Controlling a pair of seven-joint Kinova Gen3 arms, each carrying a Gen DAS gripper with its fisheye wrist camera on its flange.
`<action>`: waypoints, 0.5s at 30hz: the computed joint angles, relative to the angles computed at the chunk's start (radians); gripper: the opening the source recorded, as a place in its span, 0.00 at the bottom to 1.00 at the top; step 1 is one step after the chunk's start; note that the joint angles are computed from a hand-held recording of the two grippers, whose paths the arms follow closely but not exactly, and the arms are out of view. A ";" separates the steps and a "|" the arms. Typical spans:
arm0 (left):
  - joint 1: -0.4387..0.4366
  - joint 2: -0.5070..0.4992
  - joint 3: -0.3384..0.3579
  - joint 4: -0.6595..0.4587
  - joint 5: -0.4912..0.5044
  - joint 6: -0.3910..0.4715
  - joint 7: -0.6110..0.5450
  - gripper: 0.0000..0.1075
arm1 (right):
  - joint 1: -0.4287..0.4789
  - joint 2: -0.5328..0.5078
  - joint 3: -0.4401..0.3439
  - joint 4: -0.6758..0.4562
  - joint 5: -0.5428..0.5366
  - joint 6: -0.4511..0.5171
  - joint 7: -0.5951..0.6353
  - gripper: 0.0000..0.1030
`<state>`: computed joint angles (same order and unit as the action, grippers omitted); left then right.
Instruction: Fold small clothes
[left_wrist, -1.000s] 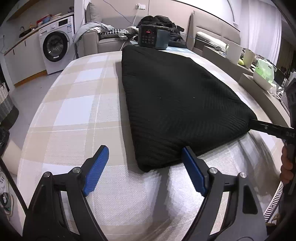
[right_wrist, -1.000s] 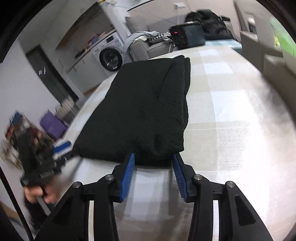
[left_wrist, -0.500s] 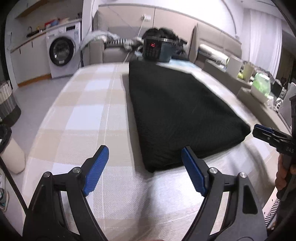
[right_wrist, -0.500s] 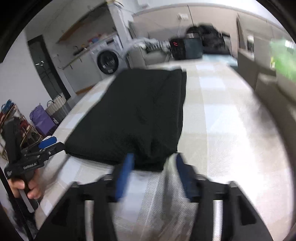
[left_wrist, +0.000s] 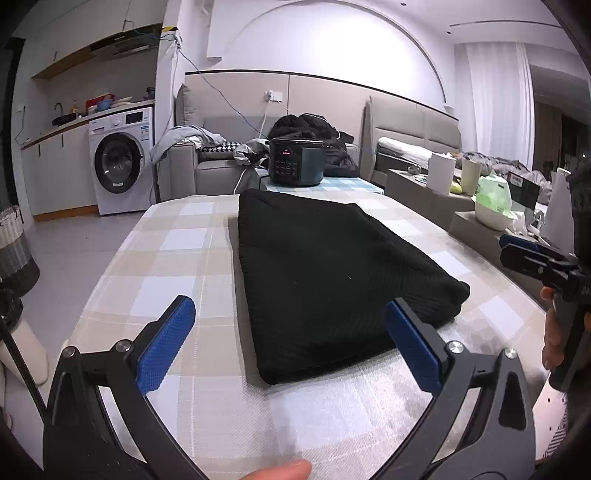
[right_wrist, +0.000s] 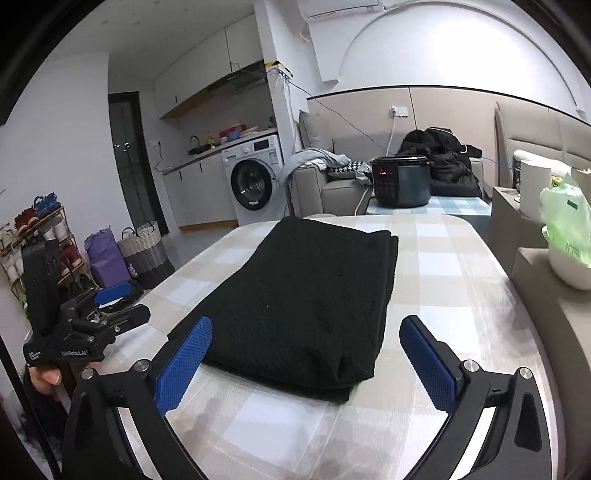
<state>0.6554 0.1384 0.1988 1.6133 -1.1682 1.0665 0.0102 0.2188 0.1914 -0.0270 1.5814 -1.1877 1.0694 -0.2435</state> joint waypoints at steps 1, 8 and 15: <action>0.001 -0.001 -0.002 0.009 -0.012 -0.006 0.021 0.95 | -0.001 -0.001 -0.002 0.007 -0.007 -0.008 0.014 1.00; -0.011 0.005 -0.007 0.023 -0.019 -0.014 0.072 0.95 | -0.003 -0.018 0.002 0.081 -0.100 -0.070 0.092 1.00; -0.010 0.006 -0.004 0.032 -0.037 -0.017 0.074 0.95 | -0.018 -0.023 0.009 0.115 -0.138 -0.123 0.137 1.00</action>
